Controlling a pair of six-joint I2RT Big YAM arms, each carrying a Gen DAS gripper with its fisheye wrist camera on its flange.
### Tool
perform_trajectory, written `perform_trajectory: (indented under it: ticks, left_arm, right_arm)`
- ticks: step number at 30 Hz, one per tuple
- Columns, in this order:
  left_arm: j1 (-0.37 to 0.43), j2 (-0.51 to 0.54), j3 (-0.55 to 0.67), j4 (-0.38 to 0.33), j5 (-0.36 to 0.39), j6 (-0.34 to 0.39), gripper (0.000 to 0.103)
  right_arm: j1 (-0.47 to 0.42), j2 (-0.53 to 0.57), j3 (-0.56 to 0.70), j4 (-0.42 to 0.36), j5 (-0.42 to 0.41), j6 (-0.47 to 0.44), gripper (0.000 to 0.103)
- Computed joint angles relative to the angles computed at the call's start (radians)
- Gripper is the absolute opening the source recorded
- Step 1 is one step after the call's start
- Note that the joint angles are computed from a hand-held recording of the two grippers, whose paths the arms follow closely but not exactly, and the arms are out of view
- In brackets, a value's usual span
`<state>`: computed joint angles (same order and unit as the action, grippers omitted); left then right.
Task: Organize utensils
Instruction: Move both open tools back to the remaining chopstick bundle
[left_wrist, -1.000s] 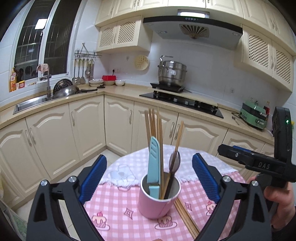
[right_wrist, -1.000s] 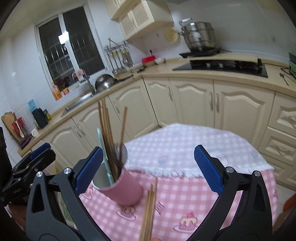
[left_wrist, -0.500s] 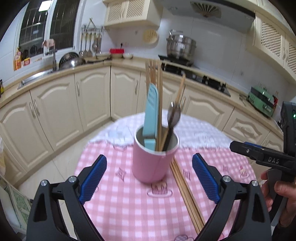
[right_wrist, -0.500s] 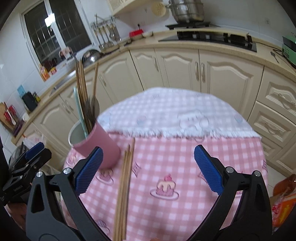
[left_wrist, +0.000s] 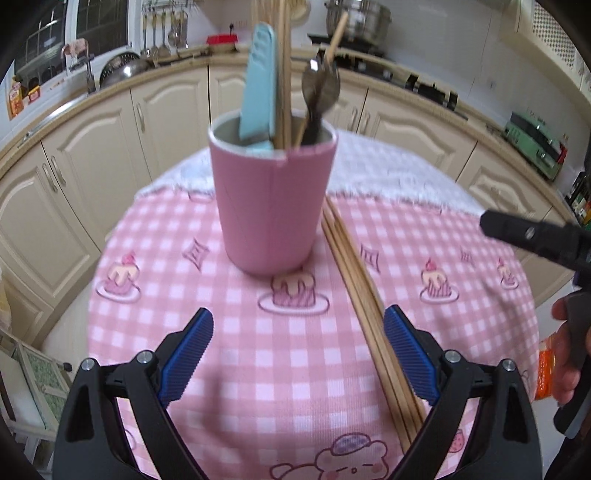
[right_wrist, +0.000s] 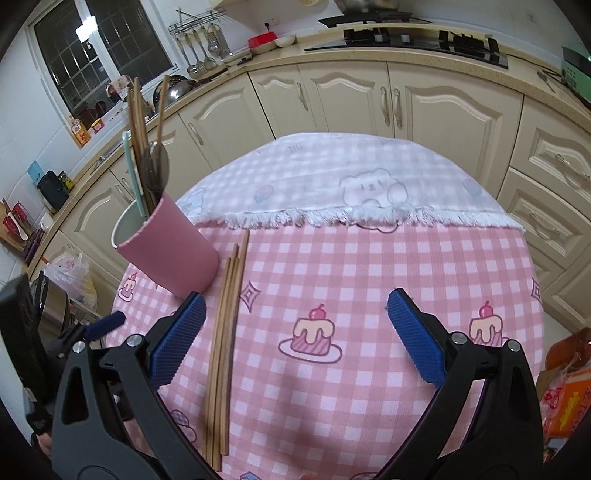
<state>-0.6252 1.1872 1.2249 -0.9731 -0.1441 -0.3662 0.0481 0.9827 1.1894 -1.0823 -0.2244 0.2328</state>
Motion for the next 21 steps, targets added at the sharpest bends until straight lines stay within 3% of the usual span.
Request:
perform_trajectory:
  ticks: [13,21]
  left_arm:
    - [-0.038,0.078,0.002,-0.046,-0.012,-0.009,0.092]
    - [-0.062,0.094,-0.001,-0.017,-0.076,-0.030,0.093]
  right_arm:
    - [0.007,0.017,-0.017,-0.009,-0.006,0.006,0.097]
    - [0.005,0.028,-0.020,-0.015,-0.004,0.008,0.097]
